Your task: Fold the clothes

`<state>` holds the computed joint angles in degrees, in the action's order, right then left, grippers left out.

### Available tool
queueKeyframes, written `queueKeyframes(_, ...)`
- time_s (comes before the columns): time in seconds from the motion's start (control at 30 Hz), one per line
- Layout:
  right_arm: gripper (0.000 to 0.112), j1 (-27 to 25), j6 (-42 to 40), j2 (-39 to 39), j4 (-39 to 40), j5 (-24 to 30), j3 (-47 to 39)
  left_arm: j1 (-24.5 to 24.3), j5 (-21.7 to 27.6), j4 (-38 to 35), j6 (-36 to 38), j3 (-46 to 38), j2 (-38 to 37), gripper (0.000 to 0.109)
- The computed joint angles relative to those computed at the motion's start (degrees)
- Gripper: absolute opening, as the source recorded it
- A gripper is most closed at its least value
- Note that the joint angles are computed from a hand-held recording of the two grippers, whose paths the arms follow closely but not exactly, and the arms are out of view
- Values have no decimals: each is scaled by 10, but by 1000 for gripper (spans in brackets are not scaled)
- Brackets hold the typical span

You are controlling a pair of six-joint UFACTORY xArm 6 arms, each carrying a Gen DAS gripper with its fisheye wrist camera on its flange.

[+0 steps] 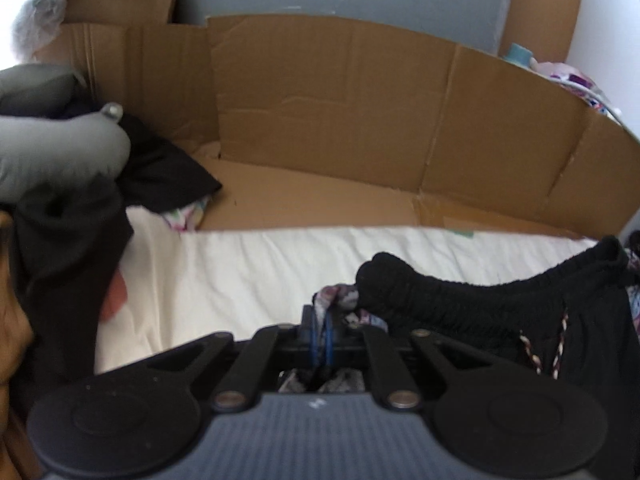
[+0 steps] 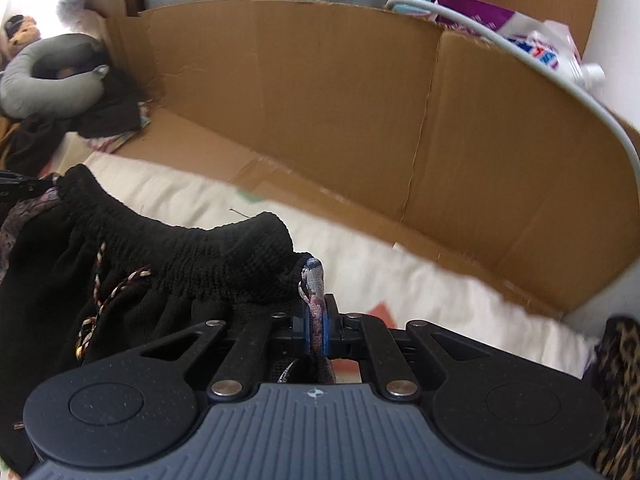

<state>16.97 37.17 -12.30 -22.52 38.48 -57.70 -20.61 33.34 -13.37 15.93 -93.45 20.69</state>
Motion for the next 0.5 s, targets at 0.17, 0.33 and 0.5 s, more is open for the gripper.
queueKeyframes(0.17,3,-8,-25,67,-1,16,-68,5,5,27,-31,-48,42,4)
queueKeyframes(0.33,3,-3,-15,110,-48,41,-120,11,-2,35,-45,-65,64,4)
queueKeyframes(0.5,5,-8,-10,138,-43,44,-139,9,-10,47,-49,-83,81,4)
